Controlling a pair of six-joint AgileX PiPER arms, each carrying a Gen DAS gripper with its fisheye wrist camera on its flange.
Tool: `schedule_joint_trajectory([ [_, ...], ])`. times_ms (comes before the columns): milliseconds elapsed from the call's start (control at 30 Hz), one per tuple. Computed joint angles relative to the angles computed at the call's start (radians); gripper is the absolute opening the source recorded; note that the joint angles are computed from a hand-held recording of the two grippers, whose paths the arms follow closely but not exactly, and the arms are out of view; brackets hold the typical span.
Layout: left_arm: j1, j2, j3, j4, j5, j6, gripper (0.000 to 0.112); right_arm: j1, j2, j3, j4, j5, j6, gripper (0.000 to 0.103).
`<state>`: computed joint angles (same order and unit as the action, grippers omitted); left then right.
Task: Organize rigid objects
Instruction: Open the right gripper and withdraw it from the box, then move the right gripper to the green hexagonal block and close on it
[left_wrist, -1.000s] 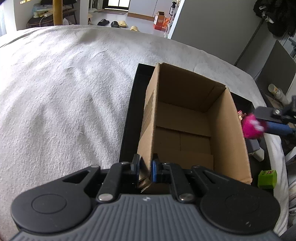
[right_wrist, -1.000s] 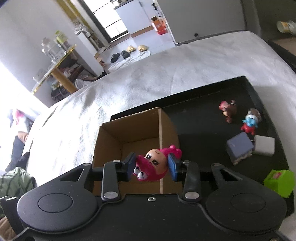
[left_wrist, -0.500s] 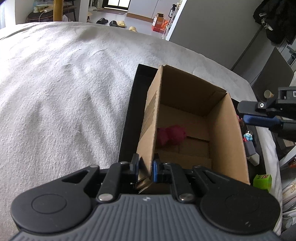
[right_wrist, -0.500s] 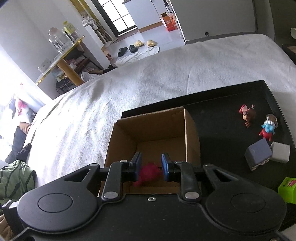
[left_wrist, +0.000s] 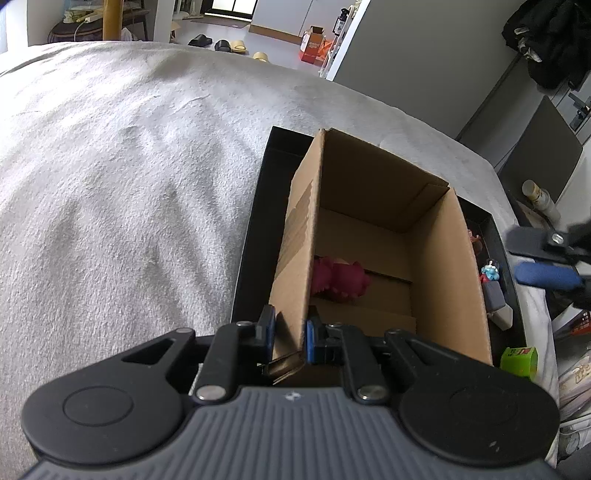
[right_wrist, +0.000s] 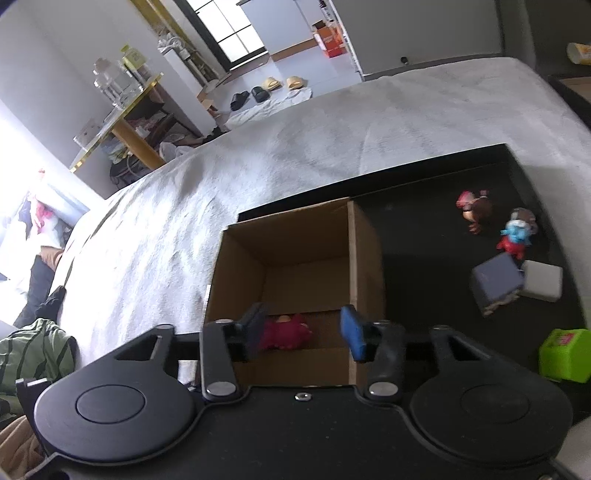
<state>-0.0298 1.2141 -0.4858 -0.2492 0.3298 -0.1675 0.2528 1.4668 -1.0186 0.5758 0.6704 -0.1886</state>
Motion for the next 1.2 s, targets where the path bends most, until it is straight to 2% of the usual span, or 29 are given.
schedule_joint_trajectory([
  [200, -0.025, 0.01, -0.014, 0.095, 0.013, -0.104, 0.013, -0.103, -0.037, 0.02, -0.021, 0.043, -0.043, 0.063],
  [367, -0.046, 0.012, -0.025, 0.163, 0.029, -0.191, 0.014, -0.192, -0.037, 0.025, 0.004, 0.084, -0.11, 0.065],
  [500, -0.072, 0.014, -0.034, 0.234, 0.042, -0.283, 0.013, -0.245, -0.048, 0.04, 0.012, 0.096, -0.149, 0.077],
  [633, -0.088, 0.02, -0.043, 0.285, 0.054, -0.352, 0.013, -0.307, -0.043, 0.043, 0.031, 0.136, -0.222, 0.078],
  [767, -0.111, 0.023, -0.051, 0.346, 0.066, -0.429, 0.013, -0.379, -0.033, 0.039, 0.051, 0.173, -0.286, 0.086],
  [900, -0.151, 0.015, -0.053, 0.451, 0.086, -0.548, 0.013, -0.443, -0.016, 0.037, 0.063, 0.192, -0.338, 0.089],
  [1200, -0.214, 0.015, -0.072, 0.577, 0.131, -0.688, 0.013, -0.559, 0.025, 0.074, 0.142, 0.21, -0.468, 0.09],
])
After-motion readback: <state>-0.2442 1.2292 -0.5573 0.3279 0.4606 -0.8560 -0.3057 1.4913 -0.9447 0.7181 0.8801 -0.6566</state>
